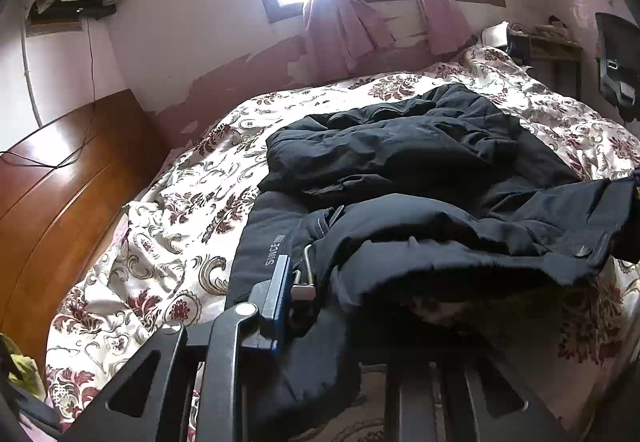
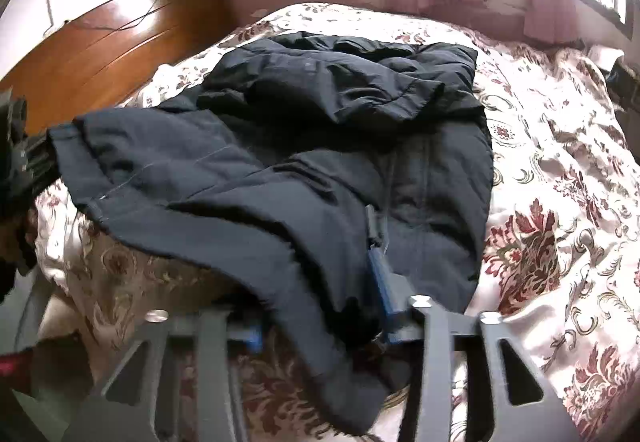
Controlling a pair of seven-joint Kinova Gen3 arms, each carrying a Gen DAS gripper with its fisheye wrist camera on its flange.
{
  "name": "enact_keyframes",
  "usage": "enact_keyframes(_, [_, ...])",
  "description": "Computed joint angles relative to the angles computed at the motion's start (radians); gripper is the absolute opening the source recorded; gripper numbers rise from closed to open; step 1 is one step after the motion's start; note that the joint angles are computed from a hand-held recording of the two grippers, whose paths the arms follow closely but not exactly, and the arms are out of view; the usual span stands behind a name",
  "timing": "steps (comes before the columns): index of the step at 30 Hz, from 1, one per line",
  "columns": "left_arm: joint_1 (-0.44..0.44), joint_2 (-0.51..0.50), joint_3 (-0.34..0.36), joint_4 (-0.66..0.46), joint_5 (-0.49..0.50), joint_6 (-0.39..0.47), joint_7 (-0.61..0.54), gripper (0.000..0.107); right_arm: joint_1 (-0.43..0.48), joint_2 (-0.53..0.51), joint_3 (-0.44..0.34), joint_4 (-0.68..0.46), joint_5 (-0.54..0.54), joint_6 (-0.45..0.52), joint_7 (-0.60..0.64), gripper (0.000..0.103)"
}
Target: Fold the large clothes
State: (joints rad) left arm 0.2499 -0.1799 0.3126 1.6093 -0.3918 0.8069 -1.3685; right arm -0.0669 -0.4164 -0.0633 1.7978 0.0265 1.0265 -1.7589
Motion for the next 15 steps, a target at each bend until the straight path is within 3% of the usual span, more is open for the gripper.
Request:
enact_keyframes(3, [-0.002, -0.018, 0.005, 0.026, -0.004, 0.001, 0.01, 0.02, 0.016, -0.038, -0.053, 0.046, 0.03, -0.033, -0.048, 0.019])
enact_keyframes(8, [-0.019, -0.062, 0.013, 0.094, 0.003, -0.021, 0.037, 0.017, 0.038, -0.092, -0.093, 0.117, 0.032, -0.092, -0.147, 0.01])
enact_keyframes(11, [-0.057, -0.109, 0.049, 0.141, -0.016, -0.05, 0.1, 0.016, 0.073, -0.166, -0.157, 0.169, 0.077, -0.161, -0.217, 0.008])
enact_keyframes(15, [-0.077, -0.171, 0.055, 0.157, 0.011, -0.056, 0.091, 0.016, 0.107, -0.24, -0.22, 0.169, 0.127, -0.166, -0.231, 0.007])
